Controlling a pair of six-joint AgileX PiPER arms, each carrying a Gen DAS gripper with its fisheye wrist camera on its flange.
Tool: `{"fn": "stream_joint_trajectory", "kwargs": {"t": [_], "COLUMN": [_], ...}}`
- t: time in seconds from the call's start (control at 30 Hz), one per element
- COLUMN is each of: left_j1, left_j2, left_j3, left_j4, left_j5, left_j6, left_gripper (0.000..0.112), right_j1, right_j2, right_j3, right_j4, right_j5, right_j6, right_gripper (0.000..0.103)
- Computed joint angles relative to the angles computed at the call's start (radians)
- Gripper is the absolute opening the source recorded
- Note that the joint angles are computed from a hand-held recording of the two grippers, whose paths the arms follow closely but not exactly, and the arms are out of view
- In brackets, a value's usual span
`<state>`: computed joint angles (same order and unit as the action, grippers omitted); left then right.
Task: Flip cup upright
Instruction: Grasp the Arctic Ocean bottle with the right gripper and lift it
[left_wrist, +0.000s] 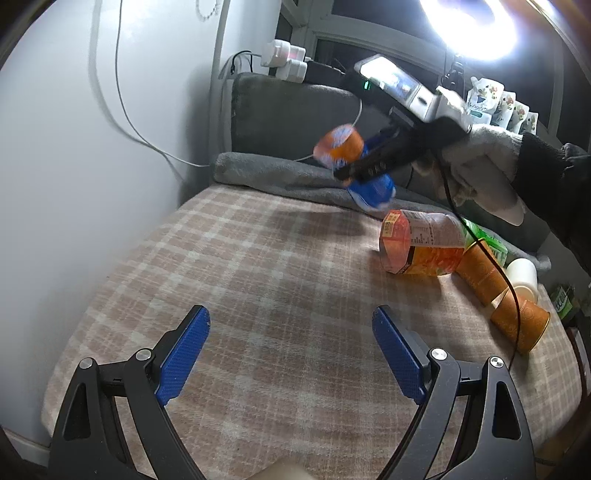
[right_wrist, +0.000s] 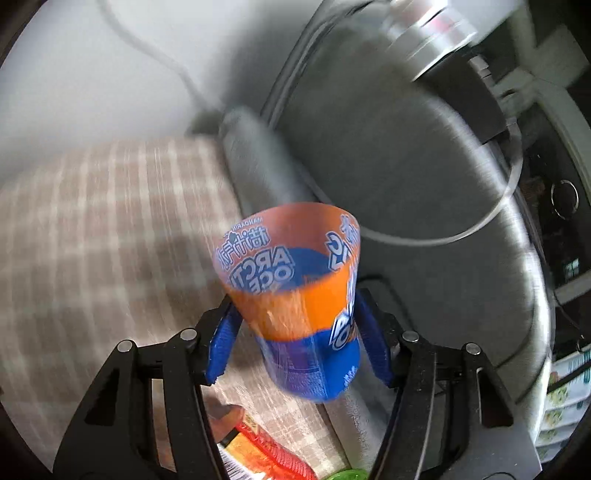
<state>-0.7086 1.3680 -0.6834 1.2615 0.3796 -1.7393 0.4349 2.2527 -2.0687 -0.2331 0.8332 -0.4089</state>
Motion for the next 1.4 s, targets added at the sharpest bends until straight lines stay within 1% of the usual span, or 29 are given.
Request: {"fn": "stream_joint_trajectory", "kwargs": {"t": [0.07, 0.1, 0.13, 0.17, 0.27, 0.3, 0.33, 0.4, 0.47, 0.57, 0.6, 0.63, 0.67, 0.7, 0.77, 0.83, 0.93, 1.07, 1.1, 1.23, 1.3, 1.4], "left_j1": [-0.007, -0.012, -0.018, -0.022, -0.042, -0.051, -0.063, -0.080, -0.093, -0.109, -0.118, -0.126, -0.134, -0.139, -0.143, -0.139, -0.125, -0.119, -0.121, -0.144, -0.152, -0.134], "left_j2": [-0.018, -0.028, -0.040, -0.050, -0.080, -0.092, -0.107, -0.130, -0.161, -0.212, -0.227, -0.245, -0.255, -0.266, -0.287, -0.297, -0.307, -0.302, -0.301, -0.278, -0.262, -0.240], "left_j3": [0.006, 0.010, 0.014, 0.018, 0.027, 0.031, 0.037, 0.046, 0.058, 0.075, 0.079, 0.084, 0.084, 0.086, 0.088, 0.086, 0.081, 0.070, 0.067, 0.048, 0.036, 0.021], "left_j4": [-0.004, -0.007, -0.009, -0.011, -0.019, -0.022, -0.023, -0.030, -0.054, -0.095, -0.107, -0.125, -0.141, -0.160, -0.216, -0.276, -0.385, -0.494, -0.514, -0.535, -0.542, -0.599], "left_j5": [0.015, 0.025, 0.036, 0.043, 0.071, 0.083, 0.098, 0.118, 0.128, 0.131, 0.136, 0.138, 0.137, 0.135, 0.117, 0.095, 0.058, 0.026, 0.021, 0.022, 0.025, 0.007], "left_j6": [0.001, 0.002, 0.003, 0.004, 0.009, 0.012, 0.013, 0.019, 0.037, 0.075, 0.085, 0.103, 0.118, 0.137, 0.197, 0.260, 0.365, 0.470, 0.489, 0.514, 0.522, 0.587], "left_gripper": [0.090, 0.090, 0.090, 0.090, 0.090, 0.090, 0.090, 0.090, 0.090, 0.090, 0.090, 0.090, 0.090, 0.090, 0.090, 0.090, 0.090, 0.090, 0.090, 0.090, 0.090, 0.090], "right_j1": [0.002, 0.005, 0.012, -0.005, -0.012, -0.041, -0.048, -0.085, -0.112, -0.150, -0.185, -0.230, -0.269, -0.332, -0.414, -0.474, -0.525, -0.551, -0.562, -0.553, -0.560, -0.546], "right_j2": [-0.048, -0.070, -0.103, -0.121, -0.250, -0.320, -0.358, -0.465, -0.525, -0.623, -0.666, -0.721, -0.736, -0.773, -0.784, -0.782, -0.784, -0.745, -0.766, -0.721, -0.704, -0.687], "right_j3": [0.048, 0.059, 0.100, 0.101, 0.253, 0.324, 0.368, 0.471, 0.552, 0.714, 0.763, 0.778, 0.820, 0.852, 0.934, 1.012, 1.106, 1.160, 1.178, 1.172, 1.181, 1.175], "right_j4": [0.042, 0.062, 0.067, 0.102, 0.198, 0.258, 0.303, 0.432, 0.531, 0.653, 0.698, 0.729, 0.799, 0.853, 0.963, 1.036, 1.079, 1.096, 1.085, 1.090, 1.096, 1.105], "right_j5": [-0.030, -0.028, -0.050, -0.050, -0.093, -0.099, -0.104, -0.082, -0.058, -0.049, -0.020, 0.049, 0.078, 0.143, 0.209, 0.240, 0.259, 0.260, 0.268, 0.230, 0.200, 0.170], "right_j6": [0.015, 0.016, 0.033, 0.010, 0.003, -0.039, -0.052, -0.103, -0.121, -0.120, -0.131, -0.120, -0.133, -0.144, -0.163, -0.189, -0.218, -0.226, -0.220, -0.220, -0.256, -0.262], "right_gripper": [0.062, 0.062, 0.062, 0.062, 0.062, 0.062, 0.062, 0.062, 0.062, 0.062, 0.062, 0.062, 0.062, 0.062, 0.062, 0.062, 0.062, 0.062, 0.062, 0.062, 0.062, 0.064]}}
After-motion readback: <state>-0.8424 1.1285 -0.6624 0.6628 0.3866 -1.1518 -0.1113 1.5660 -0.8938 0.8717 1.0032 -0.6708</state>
